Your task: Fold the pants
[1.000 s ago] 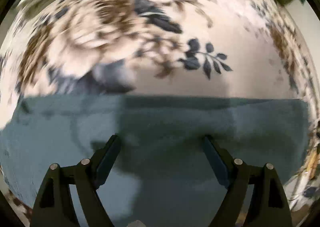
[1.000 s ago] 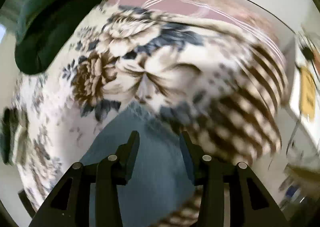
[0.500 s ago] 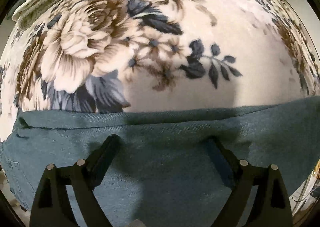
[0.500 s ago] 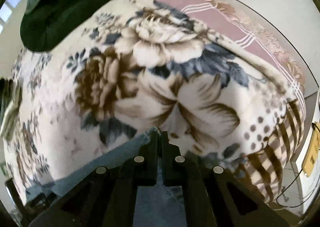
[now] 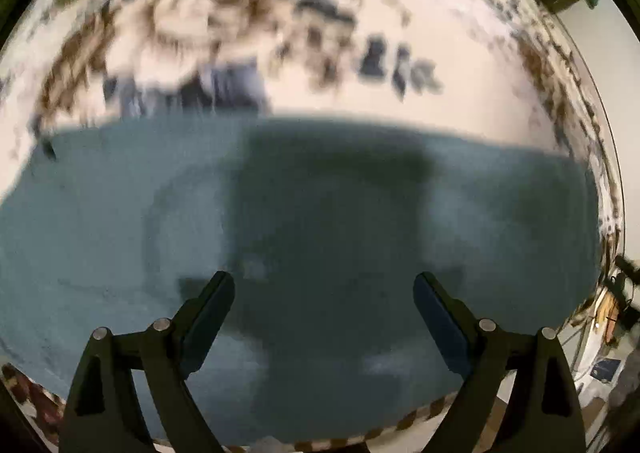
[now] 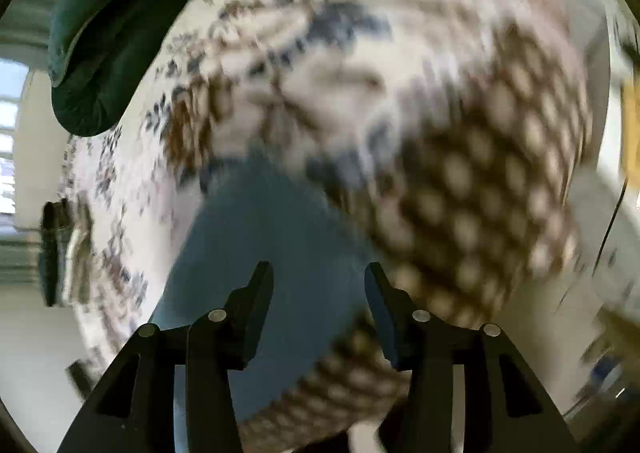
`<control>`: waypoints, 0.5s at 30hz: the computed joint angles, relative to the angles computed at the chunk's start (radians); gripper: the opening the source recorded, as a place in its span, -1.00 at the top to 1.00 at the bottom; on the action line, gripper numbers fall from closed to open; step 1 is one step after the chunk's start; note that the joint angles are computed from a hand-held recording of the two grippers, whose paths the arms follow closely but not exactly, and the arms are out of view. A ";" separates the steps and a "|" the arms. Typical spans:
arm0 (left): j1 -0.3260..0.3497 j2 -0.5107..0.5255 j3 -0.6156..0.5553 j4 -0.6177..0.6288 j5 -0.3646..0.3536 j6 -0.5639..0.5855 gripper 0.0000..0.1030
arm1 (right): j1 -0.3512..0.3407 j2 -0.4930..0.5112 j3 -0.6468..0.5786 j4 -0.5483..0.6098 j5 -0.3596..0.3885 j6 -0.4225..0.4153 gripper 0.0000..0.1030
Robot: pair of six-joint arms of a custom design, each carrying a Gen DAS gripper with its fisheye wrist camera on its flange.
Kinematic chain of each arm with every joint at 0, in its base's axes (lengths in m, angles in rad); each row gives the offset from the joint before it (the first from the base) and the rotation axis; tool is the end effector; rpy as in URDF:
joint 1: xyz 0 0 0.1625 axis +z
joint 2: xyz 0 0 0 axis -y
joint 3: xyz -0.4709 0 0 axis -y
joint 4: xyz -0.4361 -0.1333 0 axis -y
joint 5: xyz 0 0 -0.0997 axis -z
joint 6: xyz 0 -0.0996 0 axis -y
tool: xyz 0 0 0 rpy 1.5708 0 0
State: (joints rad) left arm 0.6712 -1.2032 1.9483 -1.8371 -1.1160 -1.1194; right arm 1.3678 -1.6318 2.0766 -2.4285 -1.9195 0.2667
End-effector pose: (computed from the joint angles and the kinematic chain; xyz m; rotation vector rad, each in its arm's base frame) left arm -0.3104 -0.4726 0.1809 -0.1337 2.4977 -0.1648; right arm -0.0023 -0.5037 0.3991 -0.7383 -2.6499 0.5909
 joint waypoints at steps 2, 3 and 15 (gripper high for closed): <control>0.010 -0.013 0.040 -0.038 -0.020 -0.015 -0.79 | -0.062 -0.020 0.072 -0.060 0.108 0.015 0.03; 0.011 -0.017 0.057 -0.058 -0.009 -0.006 -0.80 | -0.084 -0.021 0.104 -0.107 0.147 0.023 0.03; 0.031 0.072 -0.020 0.058 -0.016 -0.018 -1.00 | -0.217 0.160 0.241 -0.692 0.490 0.028 0.44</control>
State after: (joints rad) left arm 0.7018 -1.1312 1.9286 -1.7793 -1.1319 -1.1375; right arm 1.1508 -1.4715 2.3181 -3.1203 -1.4291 0.2950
